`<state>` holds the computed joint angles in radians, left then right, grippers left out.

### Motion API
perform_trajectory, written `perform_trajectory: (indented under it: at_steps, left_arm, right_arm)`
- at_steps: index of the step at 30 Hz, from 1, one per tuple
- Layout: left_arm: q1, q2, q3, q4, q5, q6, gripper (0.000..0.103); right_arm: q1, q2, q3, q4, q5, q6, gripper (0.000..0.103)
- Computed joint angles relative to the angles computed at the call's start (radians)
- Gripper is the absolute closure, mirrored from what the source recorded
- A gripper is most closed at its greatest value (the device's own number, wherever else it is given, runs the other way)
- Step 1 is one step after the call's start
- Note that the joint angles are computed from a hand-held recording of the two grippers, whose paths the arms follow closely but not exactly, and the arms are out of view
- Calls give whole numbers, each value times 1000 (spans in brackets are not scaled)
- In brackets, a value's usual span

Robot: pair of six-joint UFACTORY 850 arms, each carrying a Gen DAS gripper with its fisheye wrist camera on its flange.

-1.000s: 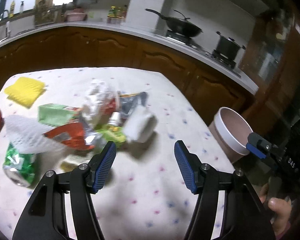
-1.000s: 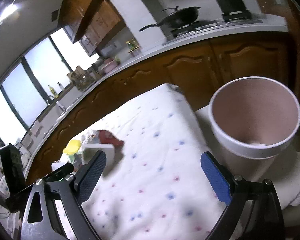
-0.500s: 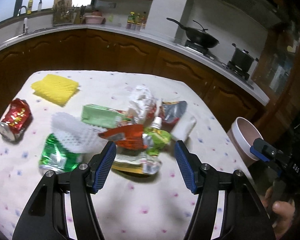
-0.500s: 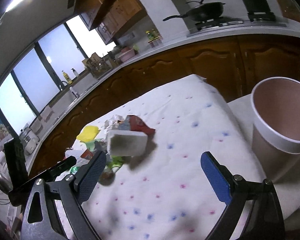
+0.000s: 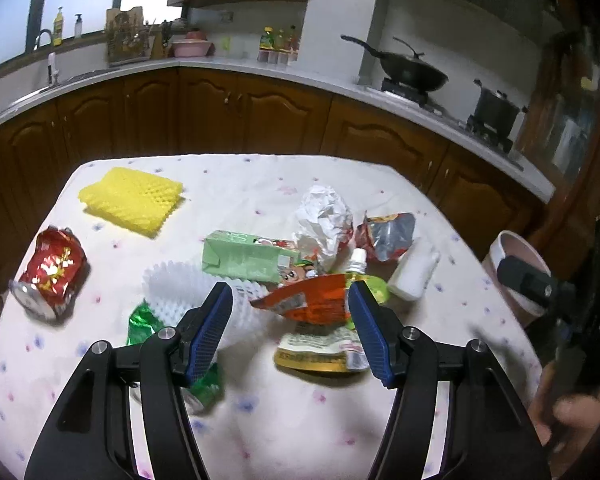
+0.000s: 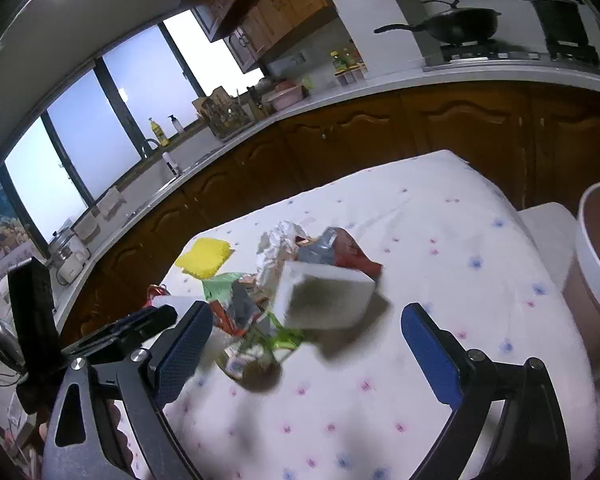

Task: Collect trash
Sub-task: 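Grasp the cartoon snack bag with the left tool while the right tool grasps the white tissue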

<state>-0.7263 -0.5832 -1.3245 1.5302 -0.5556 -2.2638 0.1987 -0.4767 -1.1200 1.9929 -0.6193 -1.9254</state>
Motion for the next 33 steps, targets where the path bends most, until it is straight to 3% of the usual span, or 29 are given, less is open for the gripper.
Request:
perform_trajectory:
  at_steps: [6,11,14,15,17,20,25,33]
  left_arm:
    - [28,-24,-25,-14,42,89,42]
    - [50,-56,-55,-28,98,135,42]
    - [61,-79,-78,-70,142,195,43]
    - [62,-85,-85,-83,153,215,45]
    - [61,-94,-96,-106,160,251,63]
    - [63,-97,-102,-128,190,281,95]
    - [44,-92,-97,-101,172,271,102]
    - [14,-35,-47,93,150,43,102]
  right_arm:
    - [35,-44,-64,-45,42,65,14]
    - [72,-111,-144,-102,128,143,20]
    - [73,-148,-184,-187,157,247,41]
    - [67,-154,-186,-203,147,265,53]
    - [54,-145,-166,-168,122,222,55]
    - [42,-103,-118,-89,122,115,72]
    - [15,-68,-75,-84,104,84,80]
    - [-16,-9,2,-37,27,5,81]
